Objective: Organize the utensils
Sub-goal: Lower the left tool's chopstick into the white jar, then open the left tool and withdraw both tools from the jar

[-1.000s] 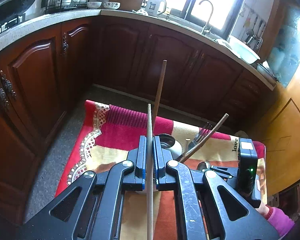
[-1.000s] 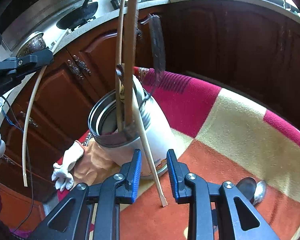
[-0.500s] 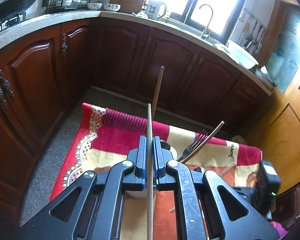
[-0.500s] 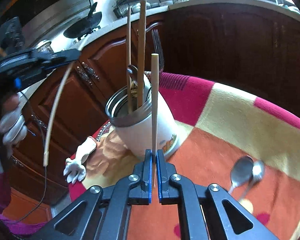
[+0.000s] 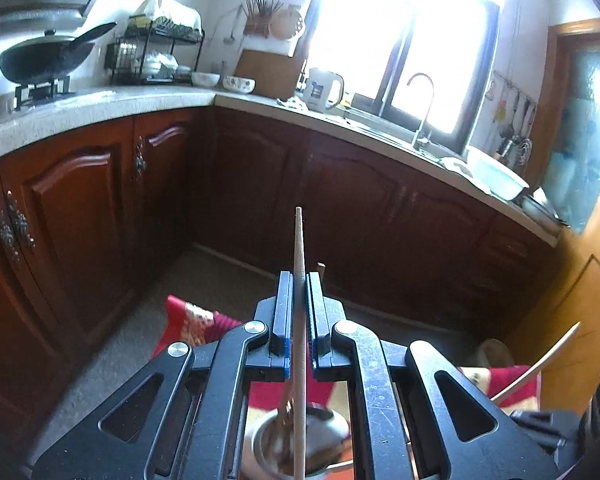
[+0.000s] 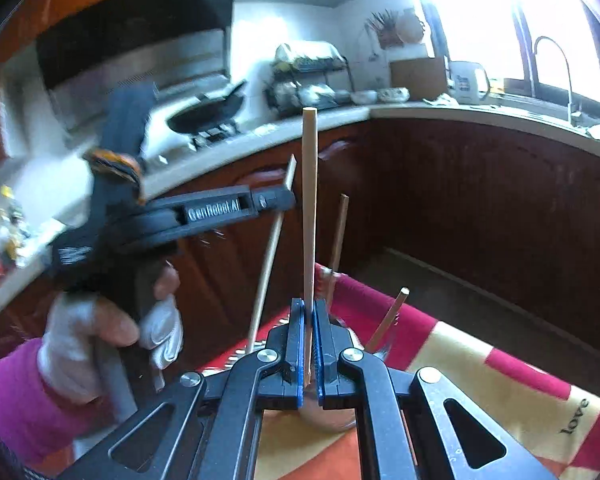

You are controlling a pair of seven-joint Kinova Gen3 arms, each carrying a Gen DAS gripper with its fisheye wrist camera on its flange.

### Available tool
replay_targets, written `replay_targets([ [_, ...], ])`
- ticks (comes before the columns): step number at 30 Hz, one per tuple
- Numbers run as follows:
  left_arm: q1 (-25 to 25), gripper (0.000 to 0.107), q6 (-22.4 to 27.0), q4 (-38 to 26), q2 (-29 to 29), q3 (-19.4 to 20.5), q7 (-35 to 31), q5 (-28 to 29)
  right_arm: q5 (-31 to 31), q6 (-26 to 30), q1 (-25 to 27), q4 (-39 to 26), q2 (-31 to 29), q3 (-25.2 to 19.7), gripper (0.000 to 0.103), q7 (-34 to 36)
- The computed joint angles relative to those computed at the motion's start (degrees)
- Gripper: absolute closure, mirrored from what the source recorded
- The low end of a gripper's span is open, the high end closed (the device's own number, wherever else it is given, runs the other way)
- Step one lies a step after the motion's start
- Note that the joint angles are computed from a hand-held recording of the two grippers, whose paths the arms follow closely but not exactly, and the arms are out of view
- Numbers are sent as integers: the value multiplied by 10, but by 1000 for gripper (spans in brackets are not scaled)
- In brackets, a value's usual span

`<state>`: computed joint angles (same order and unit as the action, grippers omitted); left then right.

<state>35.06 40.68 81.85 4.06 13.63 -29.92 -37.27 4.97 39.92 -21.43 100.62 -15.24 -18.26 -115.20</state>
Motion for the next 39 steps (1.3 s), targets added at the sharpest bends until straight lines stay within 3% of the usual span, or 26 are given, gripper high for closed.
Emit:
replay_targets([
  [4,8,103,-43,30,15,-12,47,-49,19,-14,10,11,42,-16,100,-51],
  [9,13,103,-69,56,27,-26,67,-57,-24,-22,-19,29,62,30,100,-22],
  [17,2,101,-69,82,20,-24,9,15,-54,-11,-31,37,75,47,96,19],
  [23,-9,74,-58,94,1,-13,-33,61,-60,-1,-25,54,46,46,91,18],
  [28,-12,69,-38,100,-13,0,-34,65,-66,2,-19,63,25,42,79,13],
  [39,10,61,41,101,-24,38,-6,25,-28,21,2,77,-20,-1,67,-37],
])
